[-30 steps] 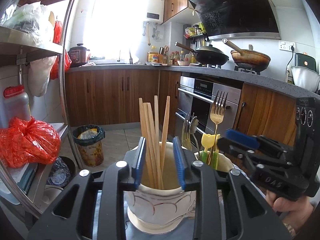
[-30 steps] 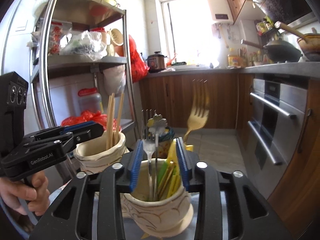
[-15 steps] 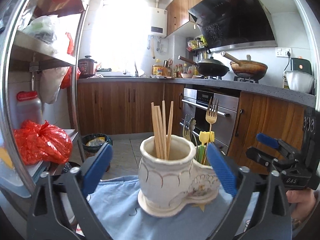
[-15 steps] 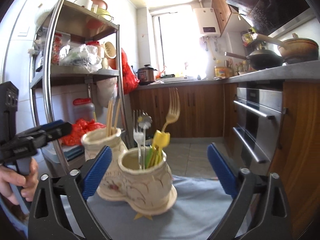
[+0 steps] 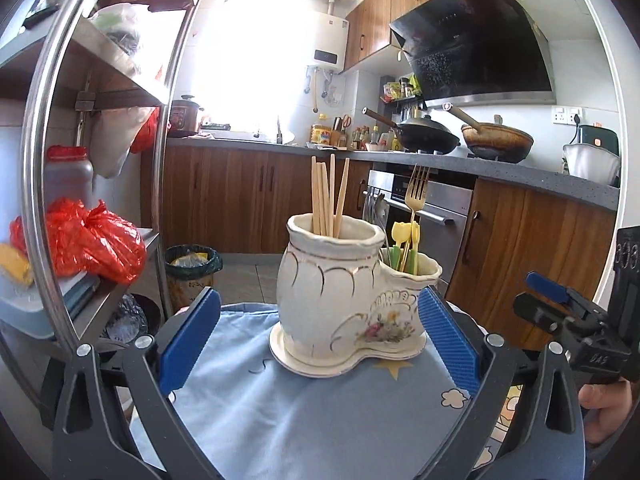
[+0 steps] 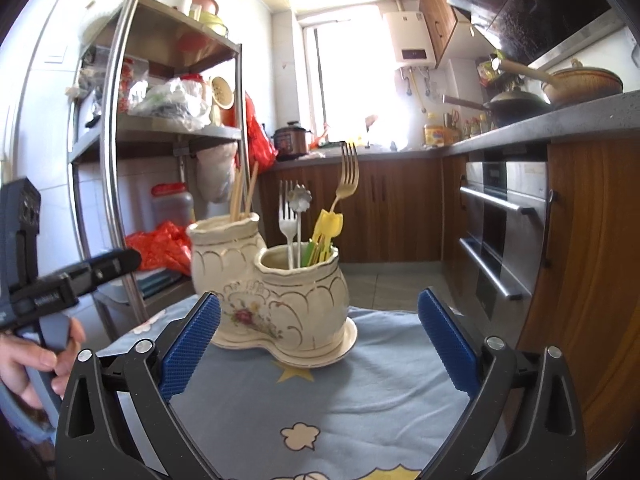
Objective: Organize utensils
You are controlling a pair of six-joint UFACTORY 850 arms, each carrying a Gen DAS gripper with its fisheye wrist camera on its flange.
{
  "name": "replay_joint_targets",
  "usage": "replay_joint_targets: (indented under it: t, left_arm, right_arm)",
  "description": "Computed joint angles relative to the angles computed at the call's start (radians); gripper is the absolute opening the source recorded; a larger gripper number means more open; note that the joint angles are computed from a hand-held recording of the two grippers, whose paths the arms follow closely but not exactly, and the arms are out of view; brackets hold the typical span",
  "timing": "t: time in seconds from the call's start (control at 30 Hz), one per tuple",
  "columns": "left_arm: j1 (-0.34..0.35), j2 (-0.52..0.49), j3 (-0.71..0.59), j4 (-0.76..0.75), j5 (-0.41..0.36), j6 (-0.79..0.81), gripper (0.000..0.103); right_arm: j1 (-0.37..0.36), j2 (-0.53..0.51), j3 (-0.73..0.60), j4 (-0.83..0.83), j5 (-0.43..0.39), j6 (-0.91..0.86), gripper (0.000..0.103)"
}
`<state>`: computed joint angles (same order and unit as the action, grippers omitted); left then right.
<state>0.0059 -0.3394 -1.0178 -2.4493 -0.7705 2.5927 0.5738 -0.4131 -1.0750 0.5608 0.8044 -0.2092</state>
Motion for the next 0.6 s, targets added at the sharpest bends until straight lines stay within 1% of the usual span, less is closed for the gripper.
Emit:
replay_joint_targets:
  t: [0.13, 0.33, 0.6]
  left_arm:
    - [-0.004, 0.003, 0.038, -0.039, -0.042, 0.053, 0.097]
    - [-0.023, 0.018, 0.059, -0.085, -0.049, 0.133, 0.097]
    - [-0.038, 0.029, 0.073, -0.120, -0.044, 0.189, 0.097]
  right_arm:
    - [0.008, 0.012, 0.022, 0.002, 0.031, 0.013, 0.098]
    - [0.018, 0.010, 0.018, 0.019, 0.045, -0.021, 0.098]
    - [0.027, 0.009, 0.016, 0.020, 0.048, -0.051, 0.098]
